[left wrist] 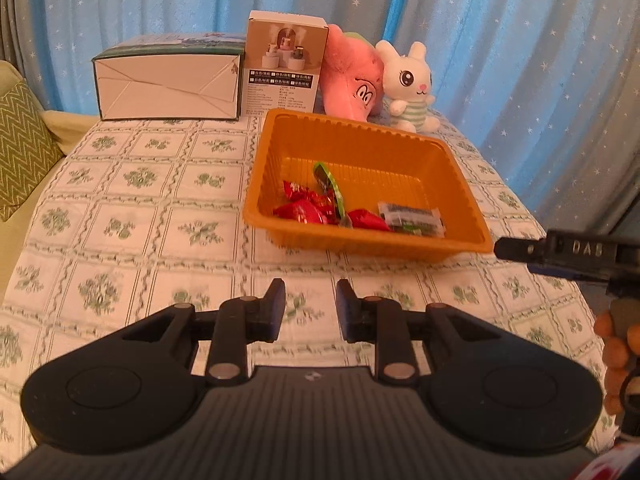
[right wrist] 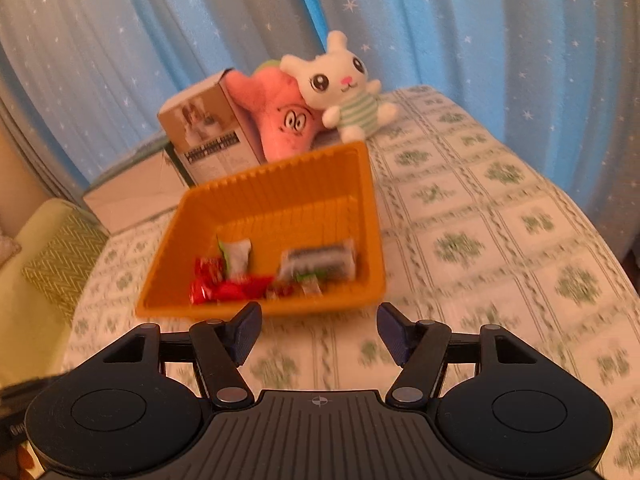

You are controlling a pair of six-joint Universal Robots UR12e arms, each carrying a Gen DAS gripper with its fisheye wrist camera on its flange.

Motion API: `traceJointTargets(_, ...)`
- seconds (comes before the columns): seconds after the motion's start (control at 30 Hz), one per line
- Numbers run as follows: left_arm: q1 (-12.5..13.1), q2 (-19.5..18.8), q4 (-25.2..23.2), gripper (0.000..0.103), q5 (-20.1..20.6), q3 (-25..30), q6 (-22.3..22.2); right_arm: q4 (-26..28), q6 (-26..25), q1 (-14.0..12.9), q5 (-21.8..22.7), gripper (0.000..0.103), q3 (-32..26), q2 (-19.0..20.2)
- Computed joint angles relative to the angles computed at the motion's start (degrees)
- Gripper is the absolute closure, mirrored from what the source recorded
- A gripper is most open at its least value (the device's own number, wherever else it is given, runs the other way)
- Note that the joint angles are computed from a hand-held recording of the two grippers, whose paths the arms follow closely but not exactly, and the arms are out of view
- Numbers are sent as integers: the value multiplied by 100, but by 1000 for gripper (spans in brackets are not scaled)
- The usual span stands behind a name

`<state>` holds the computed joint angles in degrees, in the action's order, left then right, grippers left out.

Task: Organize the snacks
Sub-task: 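Move both open tools back toward the last snacks on the table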

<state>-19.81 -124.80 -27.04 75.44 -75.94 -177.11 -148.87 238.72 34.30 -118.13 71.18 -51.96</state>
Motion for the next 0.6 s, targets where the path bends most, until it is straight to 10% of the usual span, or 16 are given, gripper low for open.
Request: traceJointTargets(0.6, 60, 932, 251, 78, 41, -1267, -162, 1034, 403, 685, -311, 39, 75, -254)
